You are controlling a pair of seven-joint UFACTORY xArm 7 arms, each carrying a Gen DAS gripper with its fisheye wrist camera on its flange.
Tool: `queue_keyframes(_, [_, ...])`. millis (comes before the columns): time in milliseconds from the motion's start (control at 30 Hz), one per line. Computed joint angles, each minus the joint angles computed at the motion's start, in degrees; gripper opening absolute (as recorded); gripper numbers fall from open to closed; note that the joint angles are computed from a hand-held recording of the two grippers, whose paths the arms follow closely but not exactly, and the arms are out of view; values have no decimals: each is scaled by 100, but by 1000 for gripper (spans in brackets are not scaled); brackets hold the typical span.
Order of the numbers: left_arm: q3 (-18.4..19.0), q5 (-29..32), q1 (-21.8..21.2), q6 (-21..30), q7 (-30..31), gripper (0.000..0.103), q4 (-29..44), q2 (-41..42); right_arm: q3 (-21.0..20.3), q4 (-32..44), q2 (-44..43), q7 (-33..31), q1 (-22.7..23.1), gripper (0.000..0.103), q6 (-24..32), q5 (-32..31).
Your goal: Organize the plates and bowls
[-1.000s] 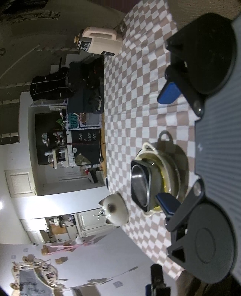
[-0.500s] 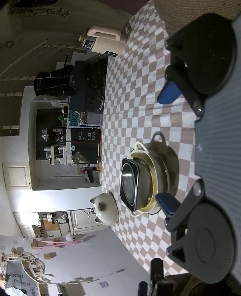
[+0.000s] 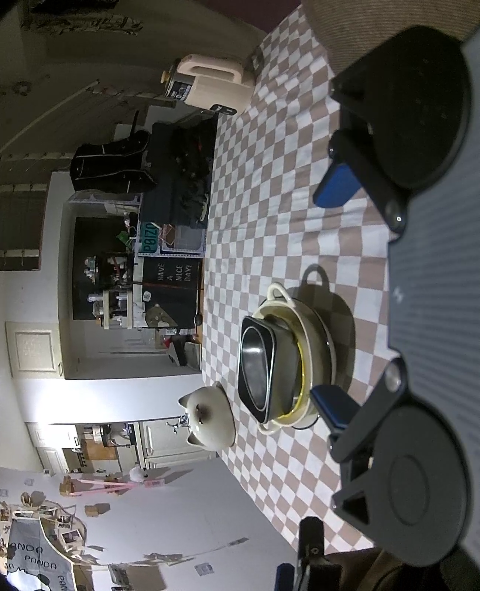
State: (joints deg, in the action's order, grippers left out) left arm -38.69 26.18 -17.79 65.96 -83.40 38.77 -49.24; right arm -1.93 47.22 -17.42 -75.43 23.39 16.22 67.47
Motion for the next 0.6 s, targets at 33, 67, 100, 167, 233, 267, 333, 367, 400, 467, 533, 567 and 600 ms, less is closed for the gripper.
queue_keyframes(33, [-4, -1, -2, 0, -5, 103, 2, 7, 0, 3, 6, -2, -1, 103, 0, 0])
queue_keyframes(67, [-3, -2, -2, -5, -14, 103, 2, 13, 5, -3, 1, 2, -2, 103, -6, 1])
queue_keyframes(100, [-5, 0, -1, -5, -23, 103, 4, 16, 8, -4, 2, 6, -3, 103, -13, -2])
queue_keyframes(167, [-1, -11, -7, -8, -53, 103, -4, 12, 17, -4, 14, 42, -10, 103, -27, -26])
queue_keyframes(233, [6, -13, -14, -17, -73, 103, -13, 6, 18, -3, 21, 65, -13, 103, -27, -49])
queue_keyframes(267, [8, -10, -16, -23, -75, 103, -15, 6, 15, -3, 21, 65, -10, 103, -27, -50])
queue_keyframes(333, [12, -7, -21, -19, -72, 103, -15, 8, 9, -1, 23, 54, -3, 103, -21, -49])
queue_keyframes(367, [13, -6, -22, -18, -73, 103, -15, 9, 6, -2, 25, 45, 0, 103, -18, -47])
queue_keyframes(400, [13, -7, -26, -15, -73, 103, -16, 8, 6, 2, 30, 43, -1, 103, -16, -49])
queue_keyframes(467, [9, -8, -20, -8, -82, 103, -8, 15, 10, -7, 23, 43, 0, 103, -23, -46])
queue_keyframes(533, [10, -7, -23, -11, -87, 103, -5, 20, 11, -7, 23, 48, 0, 103, -26, -47])
queue_keyframes(567, [16, -1, -29, -15, -81, 103, -12, 14, 11, -7, 23, 48, 1, 103, -26, -47])
queue_keyframes(600, [15, 1, -30, -18, -81, 103, -12, 16, 10, -7, 23, 48, 2, 103, -26, -48])
